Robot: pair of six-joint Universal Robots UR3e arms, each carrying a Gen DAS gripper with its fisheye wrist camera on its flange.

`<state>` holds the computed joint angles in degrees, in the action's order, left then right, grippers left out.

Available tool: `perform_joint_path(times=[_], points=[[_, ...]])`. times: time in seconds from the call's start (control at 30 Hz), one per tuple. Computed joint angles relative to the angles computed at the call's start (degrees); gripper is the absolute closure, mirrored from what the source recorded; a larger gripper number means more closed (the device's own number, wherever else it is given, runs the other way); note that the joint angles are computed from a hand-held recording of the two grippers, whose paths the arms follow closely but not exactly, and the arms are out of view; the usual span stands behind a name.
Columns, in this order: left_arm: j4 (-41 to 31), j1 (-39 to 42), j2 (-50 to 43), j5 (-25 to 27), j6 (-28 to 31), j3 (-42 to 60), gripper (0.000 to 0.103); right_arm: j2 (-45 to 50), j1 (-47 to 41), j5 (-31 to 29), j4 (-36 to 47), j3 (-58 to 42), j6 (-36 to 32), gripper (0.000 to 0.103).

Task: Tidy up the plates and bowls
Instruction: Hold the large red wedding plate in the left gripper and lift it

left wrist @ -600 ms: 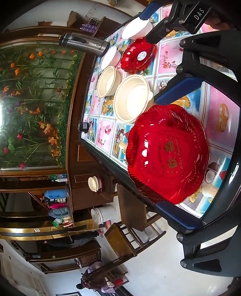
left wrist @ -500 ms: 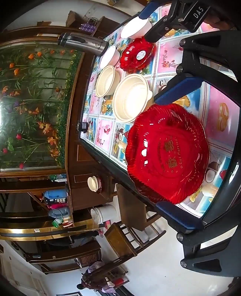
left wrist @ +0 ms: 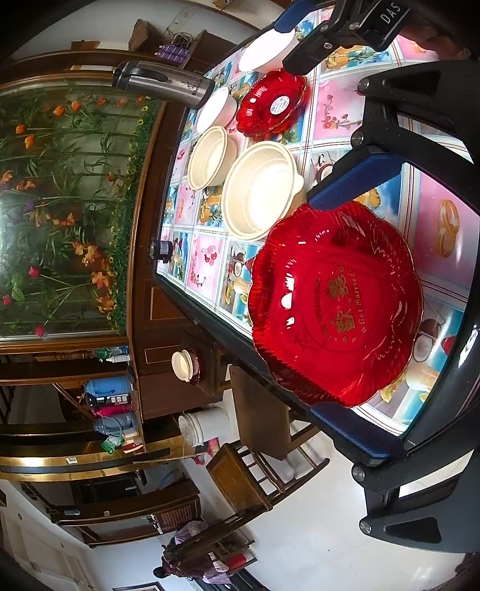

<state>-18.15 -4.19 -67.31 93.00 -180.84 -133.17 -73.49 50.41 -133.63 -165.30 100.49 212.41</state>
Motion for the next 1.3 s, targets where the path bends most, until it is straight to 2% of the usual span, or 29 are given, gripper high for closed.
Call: perform_joint_path(times=[0.4,0.67,0.93,1.3], points=[[0.9,1.3,-0.7,-0.1,0.3,-1.3,0.000,-1.8,-2.3,6.2,-1.4,3.3,1.4,0.000],[0.5,7.7,1.7,-2.7,1.7,-3.9,0.000,2.2,-1.1,8.1,2.3,-3.8,-0.4,0.000],[-0.7,15.9,4.5,-7.4,4.4,-6.6,0.000,9.2,0.3,10.0,2.6,-13.2,-3.2,0.001],[-2.2,21.2,5.9,-11.1,6.8,-8.2,0.000,13.9,0.3,12.7,6.5,-19.8,-3.6,0.001]])
